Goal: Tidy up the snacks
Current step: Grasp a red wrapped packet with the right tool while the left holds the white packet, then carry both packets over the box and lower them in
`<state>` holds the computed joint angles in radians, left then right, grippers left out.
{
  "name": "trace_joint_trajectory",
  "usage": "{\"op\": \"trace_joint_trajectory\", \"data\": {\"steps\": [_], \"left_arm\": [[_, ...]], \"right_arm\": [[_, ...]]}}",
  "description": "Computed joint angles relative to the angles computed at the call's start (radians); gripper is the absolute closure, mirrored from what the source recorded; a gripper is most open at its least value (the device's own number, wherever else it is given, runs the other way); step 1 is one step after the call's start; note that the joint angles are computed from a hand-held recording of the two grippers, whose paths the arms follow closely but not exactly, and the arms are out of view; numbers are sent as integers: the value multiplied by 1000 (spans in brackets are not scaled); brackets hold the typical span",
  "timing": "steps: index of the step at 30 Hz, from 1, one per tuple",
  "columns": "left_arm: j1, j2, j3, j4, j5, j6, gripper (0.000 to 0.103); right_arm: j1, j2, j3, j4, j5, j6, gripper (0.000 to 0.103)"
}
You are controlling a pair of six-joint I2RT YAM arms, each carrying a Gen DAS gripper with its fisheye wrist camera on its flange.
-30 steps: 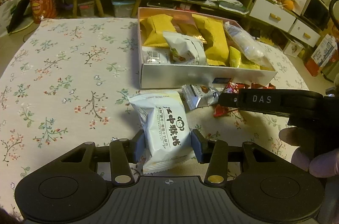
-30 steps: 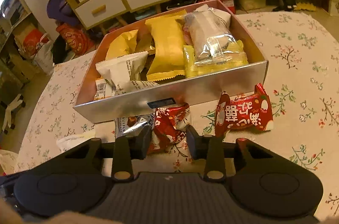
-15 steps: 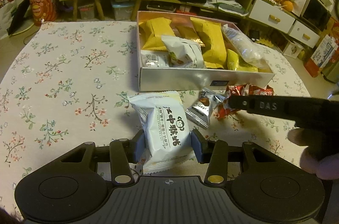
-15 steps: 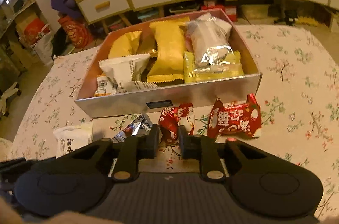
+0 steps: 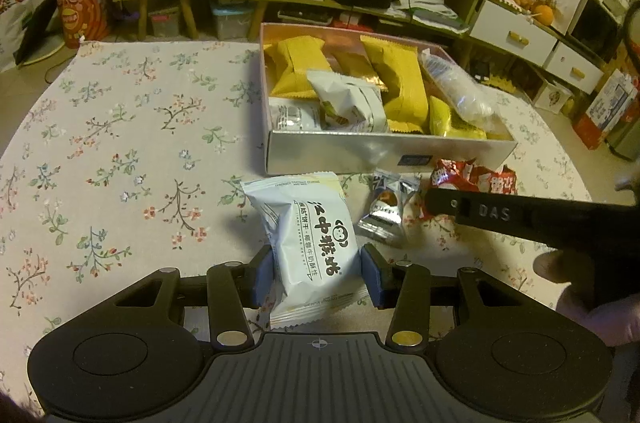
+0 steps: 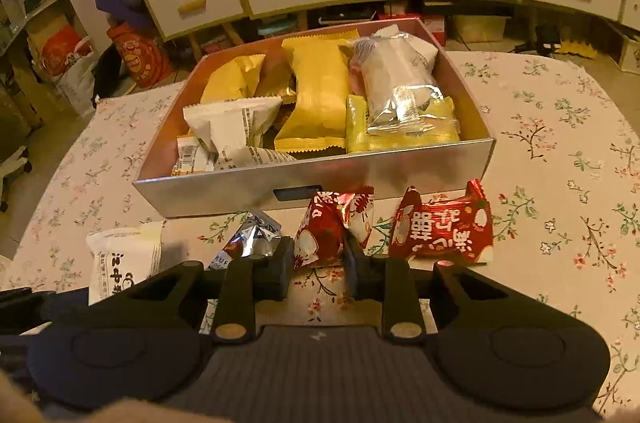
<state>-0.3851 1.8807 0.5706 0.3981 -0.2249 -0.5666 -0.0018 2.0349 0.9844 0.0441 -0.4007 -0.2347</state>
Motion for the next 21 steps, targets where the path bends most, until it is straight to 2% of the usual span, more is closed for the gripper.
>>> {"op": "trace_joint_trajectory", "data": {"steps": [7, 12, 21], "left_arm": [[15, -44, -16, 9, 5, 10, 60], [48, -81, 3, 8, 12, 51, 60], [130, 17, 196, 4, 42, 136, 60]], "right_arm": [[-41, -57, -6, -50, -86, -15, 79], [-53, -64, 32, -70, -157, 28, 79], [-30, 41, 176, -71, -179, 84, 79]]}}
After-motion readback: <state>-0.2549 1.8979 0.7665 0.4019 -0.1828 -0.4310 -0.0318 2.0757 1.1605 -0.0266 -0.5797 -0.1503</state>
